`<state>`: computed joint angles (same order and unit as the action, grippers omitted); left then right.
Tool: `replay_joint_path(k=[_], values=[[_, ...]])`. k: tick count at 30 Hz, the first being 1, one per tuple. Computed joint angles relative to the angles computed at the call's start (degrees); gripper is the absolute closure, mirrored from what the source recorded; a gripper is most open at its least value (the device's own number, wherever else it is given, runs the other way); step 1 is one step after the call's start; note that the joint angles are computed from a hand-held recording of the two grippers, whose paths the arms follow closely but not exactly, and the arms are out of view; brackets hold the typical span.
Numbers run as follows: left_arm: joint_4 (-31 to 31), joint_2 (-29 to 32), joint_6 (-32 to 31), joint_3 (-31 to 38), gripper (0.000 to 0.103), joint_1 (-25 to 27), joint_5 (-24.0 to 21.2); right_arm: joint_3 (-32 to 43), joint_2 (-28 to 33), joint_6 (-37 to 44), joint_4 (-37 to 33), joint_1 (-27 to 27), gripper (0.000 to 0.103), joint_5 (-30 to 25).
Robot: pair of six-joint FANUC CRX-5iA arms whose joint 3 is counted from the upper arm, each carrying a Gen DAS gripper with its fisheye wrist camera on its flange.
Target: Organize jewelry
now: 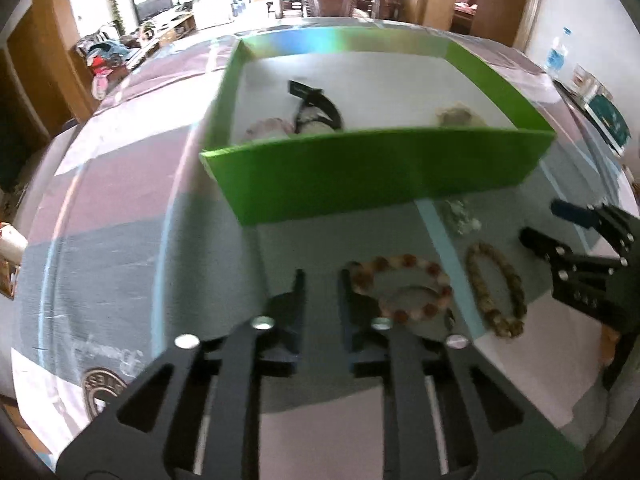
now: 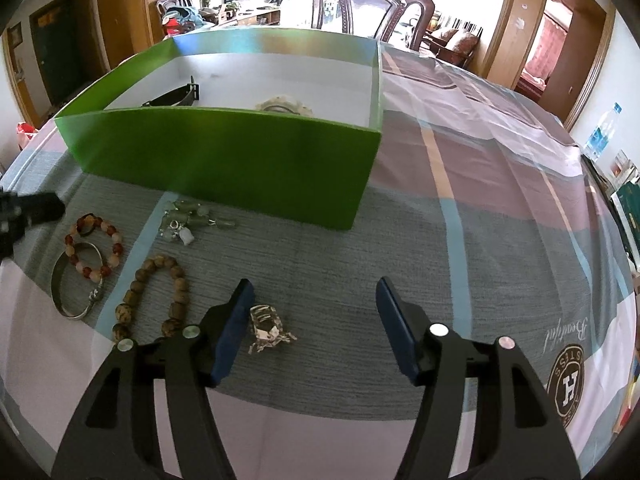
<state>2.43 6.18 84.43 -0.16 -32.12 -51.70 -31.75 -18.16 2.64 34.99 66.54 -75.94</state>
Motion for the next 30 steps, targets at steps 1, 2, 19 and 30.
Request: replay_joint_path(k=[1, 2, 19, 30], values=[[0.2, 0.0, -0.3, -0.2, 0.079, -0.1, 0.1, 0.0, 0.1, 0.0, 0.1, 0.0, 0.040, 0.0], [0.6, 0.3, -0.7, -0.2, 0.079, -0.4, 0.2, 0.1, 0.2, 0.1, 0.2, 0.1, 0.040, -0.1], [3.3, 0.4, 0.6, 0.6, 0.096, 0.4, 0.4, -0.1, 0.5, -0.4, 0.9, 1.1, 0.040, -1.0], [-10.8, 1.7, 14.9, 5.5, 0.096, -0.7, -3.2, -0.2, 0.5, -0.6, 1.0, 1.5, 0.036, -1.7]])
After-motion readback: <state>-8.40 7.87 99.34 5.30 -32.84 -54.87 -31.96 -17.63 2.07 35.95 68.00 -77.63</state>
